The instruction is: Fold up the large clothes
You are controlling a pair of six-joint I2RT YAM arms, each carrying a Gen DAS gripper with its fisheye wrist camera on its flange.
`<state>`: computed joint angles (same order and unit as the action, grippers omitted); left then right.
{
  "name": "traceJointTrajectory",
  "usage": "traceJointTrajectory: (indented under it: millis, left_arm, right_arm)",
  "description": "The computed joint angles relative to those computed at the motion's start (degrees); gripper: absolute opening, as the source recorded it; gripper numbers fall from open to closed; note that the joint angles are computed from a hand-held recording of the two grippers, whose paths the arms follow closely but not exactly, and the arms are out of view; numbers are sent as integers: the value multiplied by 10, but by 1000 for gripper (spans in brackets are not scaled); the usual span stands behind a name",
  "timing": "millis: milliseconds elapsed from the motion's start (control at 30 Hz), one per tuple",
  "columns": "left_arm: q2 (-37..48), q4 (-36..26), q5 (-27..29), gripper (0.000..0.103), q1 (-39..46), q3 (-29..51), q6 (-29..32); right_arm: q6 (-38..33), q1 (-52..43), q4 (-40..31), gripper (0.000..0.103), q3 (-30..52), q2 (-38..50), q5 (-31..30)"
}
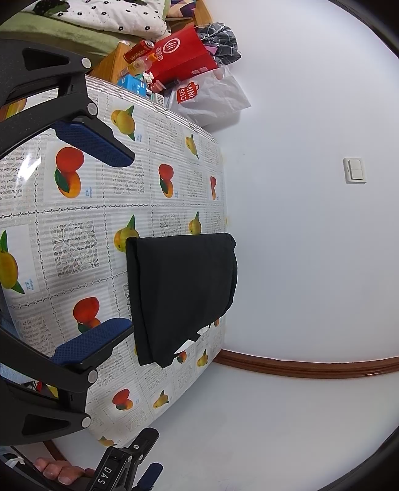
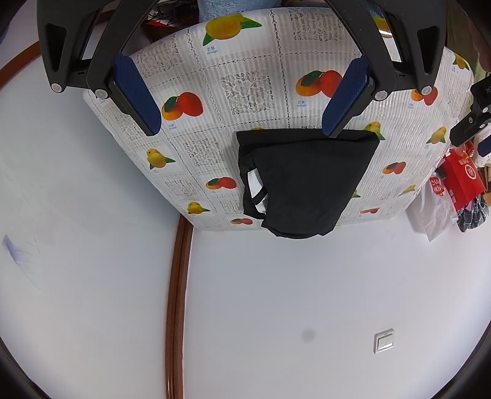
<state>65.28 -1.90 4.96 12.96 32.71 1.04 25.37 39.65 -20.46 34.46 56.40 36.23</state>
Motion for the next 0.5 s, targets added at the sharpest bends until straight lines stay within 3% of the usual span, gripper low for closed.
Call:
traceJointTrajectory:
  millis: [500]
  left_arm:
    - [10,4,13,99,12,1,1]
  right_arm:
    - [-4,4,2,103,2,1,-1]
